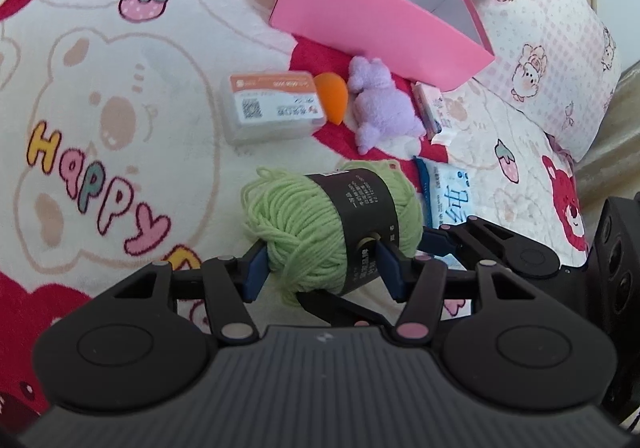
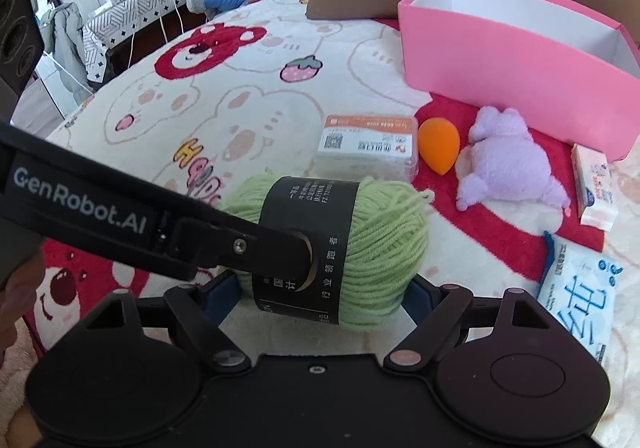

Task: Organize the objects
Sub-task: 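Close the left gripper on the yarn skein and lift it, then carry the yarn skein with the left gripper into the pink box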

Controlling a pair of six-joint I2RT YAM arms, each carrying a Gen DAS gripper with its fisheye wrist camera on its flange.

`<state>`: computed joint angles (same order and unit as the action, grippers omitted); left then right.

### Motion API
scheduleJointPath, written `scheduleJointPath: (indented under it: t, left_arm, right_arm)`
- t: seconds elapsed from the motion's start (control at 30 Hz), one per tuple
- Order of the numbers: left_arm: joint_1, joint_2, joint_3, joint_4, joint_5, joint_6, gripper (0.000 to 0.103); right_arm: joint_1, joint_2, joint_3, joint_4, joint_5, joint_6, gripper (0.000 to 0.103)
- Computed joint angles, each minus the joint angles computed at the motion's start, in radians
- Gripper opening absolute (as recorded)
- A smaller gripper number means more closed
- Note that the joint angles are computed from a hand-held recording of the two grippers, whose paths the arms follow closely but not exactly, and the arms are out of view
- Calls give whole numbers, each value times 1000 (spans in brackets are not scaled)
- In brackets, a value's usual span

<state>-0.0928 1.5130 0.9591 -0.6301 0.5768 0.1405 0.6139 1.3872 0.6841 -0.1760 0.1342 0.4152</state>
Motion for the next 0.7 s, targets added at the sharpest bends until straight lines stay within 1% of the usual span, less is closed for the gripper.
scheduleJointPath:
  t: [0.17, 0.37, 0.5, 0.7]
  left_arm:
    - [-27, -30, 36, -36, -20, 7, 55]
    - [-35, -33, 93, -92, 6, 2, 56]
    - [-53, -39, 121, -111, 7, 0, 56]
    - [-77, -31, 180, -139, -3, -8, 57]
  right_arm:
    - [-11, -40, 16, -33, 12, -33, 87]
    - [-23, -95, 39, -92, 30, -84, 88]
    - [-29, -120, 56, -124, 48, -117, 91]
    - [-51, -145, 76, -142, 51, -131, 92]
